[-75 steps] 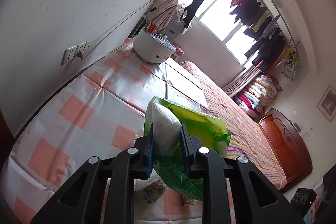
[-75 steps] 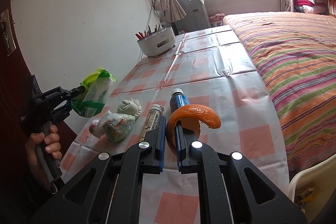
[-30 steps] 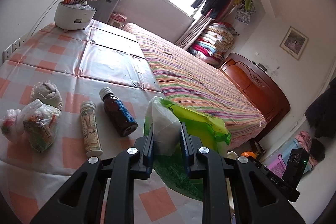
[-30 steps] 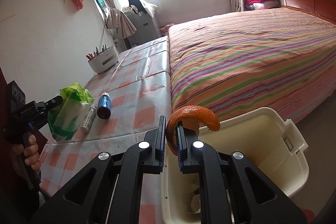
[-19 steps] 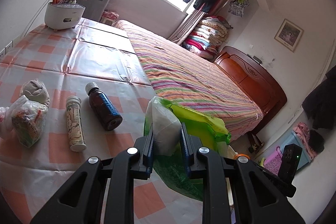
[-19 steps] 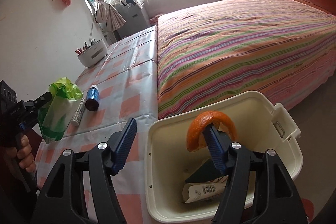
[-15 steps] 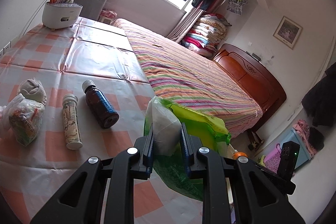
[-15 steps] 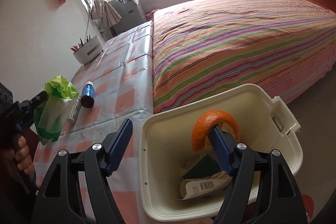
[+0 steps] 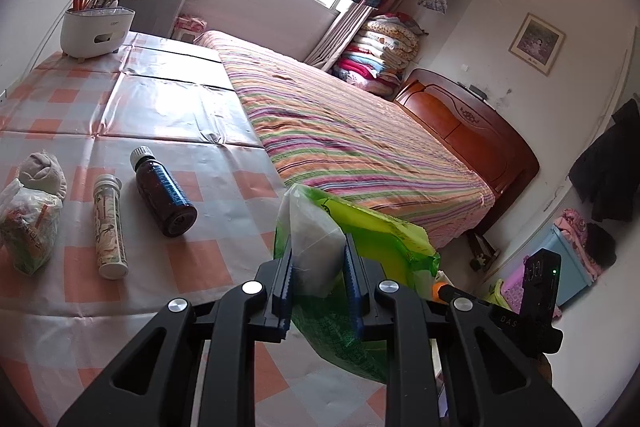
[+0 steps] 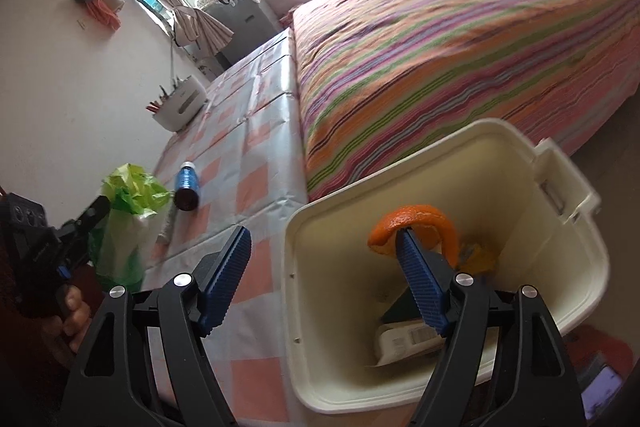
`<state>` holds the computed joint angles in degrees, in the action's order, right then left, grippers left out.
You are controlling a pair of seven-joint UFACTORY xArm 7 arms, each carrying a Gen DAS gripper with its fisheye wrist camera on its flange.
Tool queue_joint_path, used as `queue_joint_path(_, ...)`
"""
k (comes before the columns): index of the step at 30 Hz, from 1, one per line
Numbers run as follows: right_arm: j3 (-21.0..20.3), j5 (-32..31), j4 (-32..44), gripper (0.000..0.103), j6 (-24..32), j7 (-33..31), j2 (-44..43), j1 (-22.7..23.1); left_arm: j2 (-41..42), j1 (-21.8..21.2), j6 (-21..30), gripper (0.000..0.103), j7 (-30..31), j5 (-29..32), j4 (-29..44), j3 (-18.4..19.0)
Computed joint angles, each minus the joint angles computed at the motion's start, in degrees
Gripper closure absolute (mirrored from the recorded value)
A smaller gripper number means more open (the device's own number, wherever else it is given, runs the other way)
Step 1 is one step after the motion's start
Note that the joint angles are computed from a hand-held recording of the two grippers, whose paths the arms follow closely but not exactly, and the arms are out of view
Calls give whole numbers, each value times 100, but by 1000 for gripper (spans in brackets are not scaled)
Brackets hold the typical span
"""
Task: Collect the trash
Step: 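Carry the orange peel into the cream bin and open the right tool while the left tool carries the bag, then lower the green bag into the cream bin and open the left tool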
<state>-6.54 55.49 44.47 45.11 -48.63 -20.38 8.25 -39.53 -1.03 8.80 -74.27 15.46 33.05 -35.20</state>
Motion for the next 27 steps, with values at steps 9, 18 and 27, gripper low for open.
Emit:
queue_joint_path(9, 8, 18, 116, 29, 106, 118, 161, -81, 266, 68, -109, 82, 52, 63, 126, -51)
queue_joint_path(18, -228, 1123, 73, 29, -131, -394, -99, -156, 687, 258, -248, 82, -18, 203, 416, -297)
queue_joint_path(27, -177, 1927, -172, 29, -785, -920, -265, -203, 1685, 1003, -438, 82, -276, 771, 1214, -1214)
